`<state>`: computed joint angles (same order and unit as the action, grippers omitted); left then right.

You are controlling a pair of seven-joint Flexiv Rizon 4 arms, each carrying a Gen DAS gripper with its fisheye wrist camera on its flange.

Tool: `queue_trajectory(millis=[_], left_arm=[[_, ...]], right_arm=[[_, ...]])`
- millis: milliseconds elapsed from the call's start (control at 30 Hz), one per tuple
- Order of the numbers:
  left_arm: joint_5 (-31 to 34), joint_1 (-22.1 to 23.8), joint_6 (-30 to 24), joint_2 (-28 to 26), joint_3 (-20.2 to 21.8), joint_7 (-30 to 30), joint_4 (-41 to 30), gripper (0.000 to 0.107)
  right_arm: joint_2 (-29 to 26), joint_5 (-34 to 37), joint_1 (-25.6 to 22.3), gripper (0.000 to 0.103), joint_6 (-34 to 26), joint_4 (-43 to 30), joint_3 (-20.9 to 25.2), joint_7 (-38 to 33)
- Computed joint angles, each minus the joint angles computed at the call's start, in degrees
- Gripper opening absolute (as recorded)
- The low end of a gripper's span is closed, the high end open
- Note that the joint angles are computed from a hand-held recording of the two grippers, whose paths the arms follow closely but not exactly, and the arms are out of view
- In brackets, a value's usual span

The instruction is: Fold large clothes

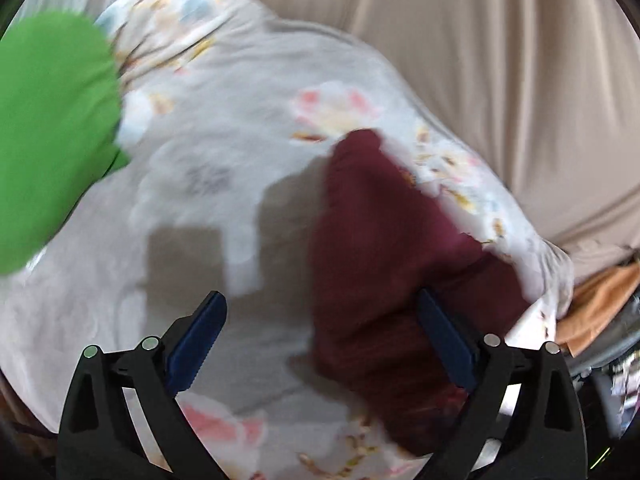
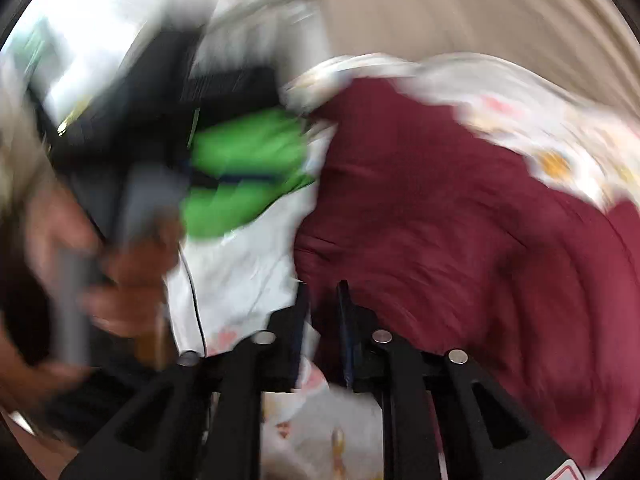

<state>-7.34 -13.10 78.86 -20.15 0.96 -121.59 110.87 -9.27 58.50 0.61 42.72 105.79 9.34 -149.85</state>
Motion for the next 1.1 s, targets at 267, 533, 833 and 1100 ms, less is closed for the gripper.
queue_trajectory(millis=[267, 533, 833, 1100], left_arm=[[-0.9, 2.1, 2.5, 0.4, -0.4, -0.3, 3.8, 0.093], [-7.0, 7.2, 8.6, 0.8, -7.1, 9.4, 5.8, 0.093], [-15.7, 20.0, 15.9, 4.5, -20.1, 13.0, 14.0, 0.093], [4.2, 8.2, 0.2, -2.3, -3.8, 6.2, -4.3, 0.094]], right_arm=[[-5.6, -33.3, 0.0, 0.028, 28.2, 12.8, -12.3, 39.7], [-13.1, -19.5, -8.7, 0.009, 32.4, -2.9, 12.0, 27.8], [-11.8, -9.4, -7.6, 0.009, 18.4, -11.3, 21.2, 9.3], [-15.5, -32.5, 4.2, 0.012, 31.8, -5.5, -5.7, 47.2]])
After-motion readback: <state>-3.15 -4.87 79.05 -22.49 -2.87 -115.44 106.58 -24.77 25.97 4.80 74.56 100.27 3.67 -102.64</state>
